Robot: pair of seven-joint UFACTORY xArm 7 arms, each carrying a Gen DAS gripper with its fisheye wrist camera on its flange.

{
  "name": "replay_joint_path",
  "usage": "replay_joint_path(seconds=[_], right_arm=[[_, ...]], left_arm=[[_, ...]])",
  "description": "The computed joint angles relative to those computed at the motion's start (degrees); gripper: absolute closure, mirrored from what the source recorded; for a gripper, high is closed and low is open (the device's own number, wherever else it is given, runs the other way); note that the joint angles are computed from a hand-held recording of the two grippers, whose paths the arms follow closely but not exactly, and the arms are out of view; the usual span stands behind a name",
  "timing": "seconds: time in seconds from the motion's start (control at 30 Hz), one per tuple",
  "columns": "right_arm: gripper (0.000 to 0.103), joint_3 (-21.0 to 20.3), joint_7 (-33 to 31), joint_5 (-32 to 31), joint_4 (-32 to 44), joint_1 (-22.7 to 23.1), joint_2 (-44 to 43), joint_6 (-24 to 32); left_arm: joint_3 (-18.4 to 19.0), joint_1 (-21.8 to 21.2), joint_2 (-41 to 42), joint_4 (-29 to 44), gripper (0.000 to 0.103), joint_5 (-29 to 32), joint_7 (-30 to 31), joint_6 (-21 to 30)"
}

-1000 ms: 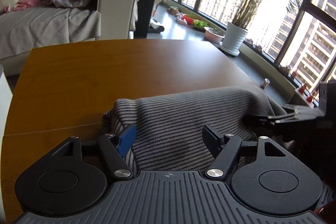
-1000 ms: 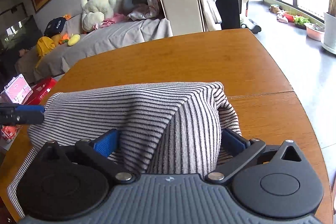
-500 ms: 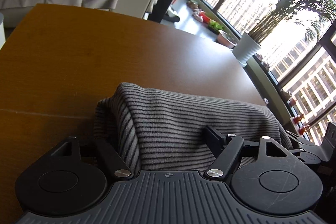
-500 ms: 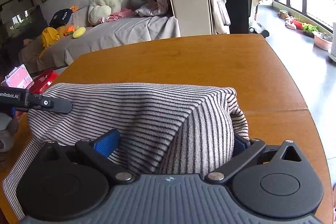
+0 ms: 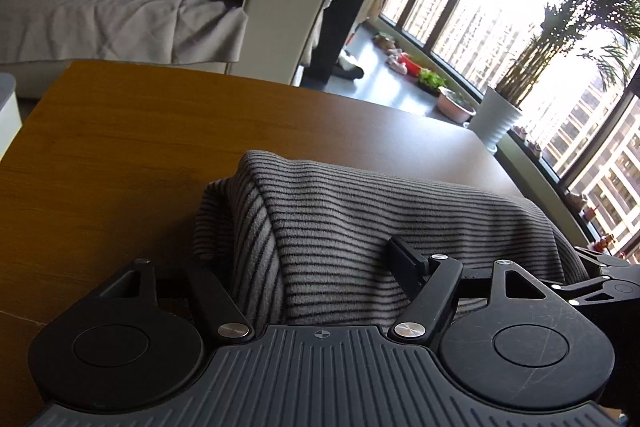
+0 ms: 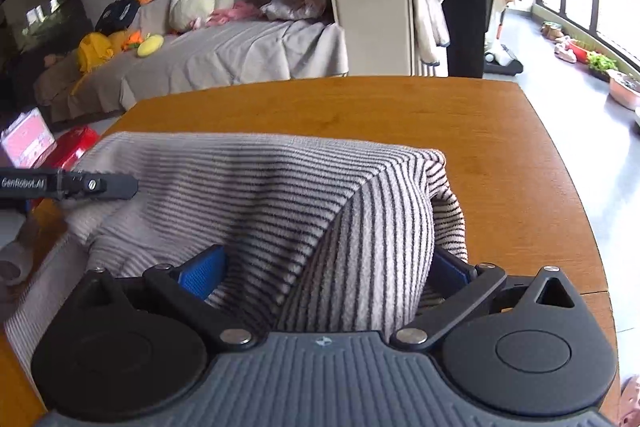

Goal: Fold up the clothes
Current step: 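Grasp the folded sweater edge with the left tool while the right tool grasps the opposite edge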

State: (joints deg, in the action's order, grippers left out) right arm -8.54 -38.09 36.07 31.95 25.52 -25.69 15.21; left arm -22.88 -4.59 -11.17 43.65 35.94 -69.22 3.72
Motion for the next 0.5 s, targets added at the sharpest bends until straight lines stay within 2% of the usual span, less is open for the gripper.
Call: replay_joint_path(seconds=[0.07,0.13,0.23,0.33,0.37,0.47,0.5], right_arm=[[0.0,0.51,-0.74,-3.91,-0.23,-2.32,-2.36,5.5],[0.0,0.8,-0.5,-5.34,-1.81,-4.18,-5.69,7.96],[0.0,4.53,5.18,-9.2,-6.55,-9.5,-12.09,4.28],[0.001,1.73,9.19,-7.88,-8.28,-8.39,-15.71,1.74],[0.002,-0.58,9.94,-6.11,-7.97,-6.02,-15.91,1.03],[0.013,-6.67,9.52,-1.37,-6.44,2.85,-13.6,-3.49],[0.014,-7.25,9.73,-1.16,-5.3,4.35,-11.11,-4.14]], left_arm=[[-0.54,0.29,-0.08,0.22,0.026,0.59,-0.7,0.52],[1.62,-2.64,-0.73,0.01,0.026,-2.75,1.88,2.12],[7.18,-8.96,-3.77,-2.42,0.023,-12.12,9.2,2.52],[11.25,-13.22,-6.19,-4.43,0.017,-19.73,15.44,1.58],[12.1,-14.19,-6.04,-4.37,0.017,-21.7,16.97,1.46],[10.21,-12.68,-3.95,-2.71,0.017,-23.95,18.26,2.31],[9.46,-12.17,-2.81,-1.87,0.02,-24.36,18.82,2.7]])
